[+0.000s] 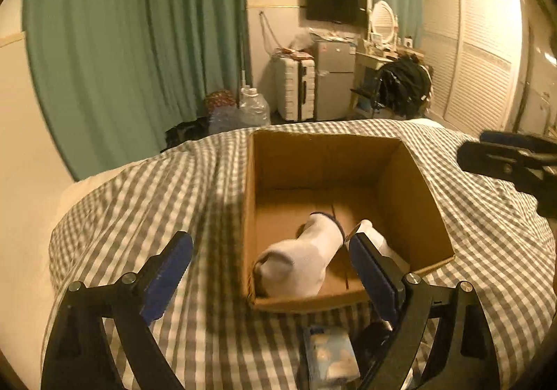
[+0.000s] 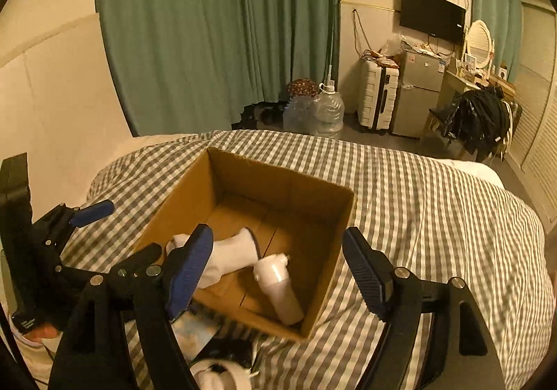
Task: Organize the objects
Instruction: 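Grasp the white ring-shaped band with the right gripper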
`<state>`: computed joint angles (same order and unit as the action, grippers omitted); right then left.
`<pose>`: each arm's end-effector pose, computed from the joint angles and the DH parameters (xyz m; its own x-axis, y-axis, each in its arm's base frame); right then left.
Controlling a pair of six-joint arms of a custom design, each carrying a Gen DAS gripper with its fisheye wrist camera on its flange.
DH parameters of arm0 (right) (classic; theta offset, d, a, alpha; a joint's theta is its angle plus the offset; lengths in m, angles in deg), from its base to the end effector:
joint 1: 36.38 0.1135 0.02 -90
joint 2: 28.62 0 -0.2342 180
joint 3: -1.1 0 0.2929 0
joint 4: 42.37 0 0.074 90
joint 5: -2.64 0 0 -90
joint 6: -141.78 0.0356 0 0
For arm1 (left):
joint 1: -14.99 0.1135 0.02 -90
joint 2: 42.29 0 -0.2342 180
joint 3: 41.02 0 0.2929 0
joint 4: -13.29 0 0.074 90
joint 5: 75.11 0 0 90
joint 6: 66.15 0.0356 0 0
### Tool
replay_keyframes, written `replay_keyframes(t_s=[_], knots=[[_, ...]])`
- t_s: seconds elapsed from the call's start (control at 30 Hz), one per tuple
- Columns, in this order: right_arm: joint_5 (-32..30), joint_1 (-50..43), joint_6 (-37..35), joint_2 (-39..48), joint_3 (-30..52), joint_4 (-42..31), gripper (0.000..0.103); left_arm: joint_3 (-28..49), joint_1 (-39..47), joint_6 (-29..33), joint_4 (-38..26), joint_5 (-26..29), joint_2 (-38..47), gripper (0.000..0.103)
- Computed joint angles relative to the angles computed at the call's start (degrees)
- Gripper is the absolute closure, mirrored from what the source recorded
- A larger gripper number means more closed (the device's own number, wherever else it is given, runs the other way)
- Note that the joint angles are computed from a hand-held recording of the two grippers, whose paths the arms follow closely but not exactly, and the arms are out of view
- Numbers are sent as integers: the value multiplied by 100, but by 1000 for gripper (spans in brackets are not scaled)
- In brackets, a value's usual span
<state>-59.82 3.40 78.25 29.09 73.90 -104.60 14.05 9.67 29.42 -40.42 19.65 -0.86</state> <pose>0.2023 0.1470 0.3104 -0.6494 -0.0264 -0.7600 -0.0404 0.9992 -0.0002 0.2116 -0.0227 0.2671 -0.6228 0.1551 -0.7668 0.2171 0.9759 0.0211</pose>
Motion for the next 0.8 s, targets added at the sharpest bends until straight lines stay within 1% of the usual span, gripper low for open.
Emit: replay_keyframes(t_s=[0.07,0.2,0.3,0.43,0.57,0.67,0.73,0.77,0.8], knots=[[118,211,158,-128,-106,-99,23,-121,85,36,-102,102,-227,9],[448,707,521,-190,-293,-324,23,-469,10,93,-351,-61,-768,9],[372,921,735,-183,-467,-403,23,-780,-57,166,-578,-4,-1112,9],[378,1193,1016,-32,-631,-554,23,-1210,-257,203,-905,-127,-1635,9],[155,1378,1306,75,-978,-529,23,-1551,-276,243,-1263,-63,-2129,9],[-21,1424,1610,81,-1267,-513,23,-1643,-109,314,-1466,180,-2239,9],[-211,1443,1780,186,-1451,-477,23,-1701,-74,305,-1514,175,-2266,9],[-353,1413,1836,252,-1528,-461,26,-1725,-77,290,-1529,170,-2243,9],[-421,1399,1859,268,-1593,-437,32,-1770,-76,286,-1544,170,-2213,9]])
